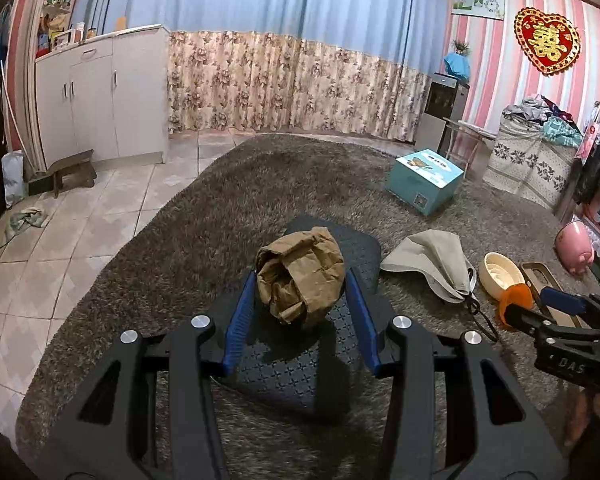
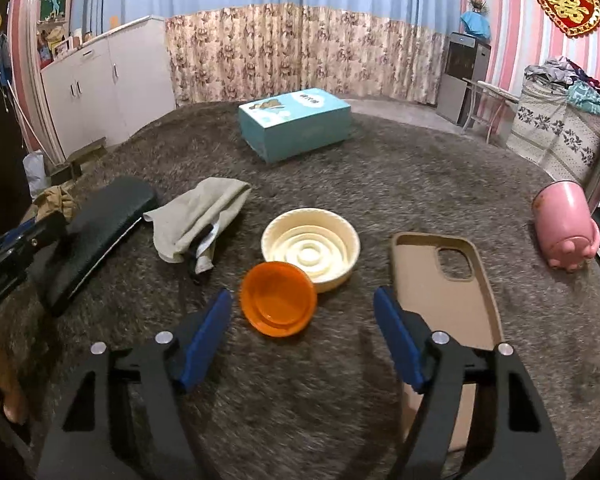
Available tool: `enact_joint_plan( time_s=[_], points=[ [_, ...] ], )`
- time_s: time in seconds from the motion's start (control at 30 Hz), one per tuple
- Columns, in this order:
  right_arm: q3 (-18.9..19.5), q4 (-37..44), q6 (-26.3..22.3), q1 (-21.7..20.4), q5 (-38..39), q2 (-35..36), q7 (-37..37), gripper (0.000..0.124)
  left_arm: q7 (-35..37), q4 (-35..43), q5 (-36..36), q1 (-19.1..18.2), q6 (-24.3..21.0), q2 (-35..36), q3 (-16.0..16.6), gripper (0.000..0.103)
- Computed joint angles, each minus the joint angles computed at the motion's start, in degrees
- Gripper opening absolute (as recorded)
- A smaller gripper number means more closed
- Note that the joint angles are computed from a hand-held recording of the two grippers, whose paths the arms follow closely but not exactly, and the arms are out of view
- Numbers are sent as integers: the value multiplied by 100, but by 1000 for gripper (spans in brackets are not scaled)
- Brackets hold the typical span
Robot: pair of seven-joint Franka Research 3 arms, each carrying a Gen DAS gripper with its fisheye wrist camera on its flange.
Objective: Collect trash
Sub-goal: 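Grasp the brown paper bag with the left tool while the right tool grasps the orange lid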
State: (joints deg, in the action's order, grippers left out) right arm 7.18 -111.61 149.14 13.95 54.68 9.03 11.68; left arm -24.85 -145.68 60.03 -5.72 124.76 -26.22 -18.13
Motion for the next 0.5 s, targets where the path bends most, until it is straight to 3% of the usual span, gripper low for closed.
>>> enact_joint_plan(
  time_s=[0.03,0.1,0.33,0.5],
  points=[
    [-4,22,-19,7,-55,19,29,62,-5,10,6,-2,-29,16,-19,45],
    [4,-3,23,46,-206,31,76,41,3,0,10,-13,-38,11,-14,45],
    [-134,-7,-632,-250,390,-207,-152,41,15,-28,3,-20,12,-13,3,45],
    [-401,-121,-670,-453,821,-540,-470,41,27,-37,14,-19,35,-25,11,45]
  ],
)
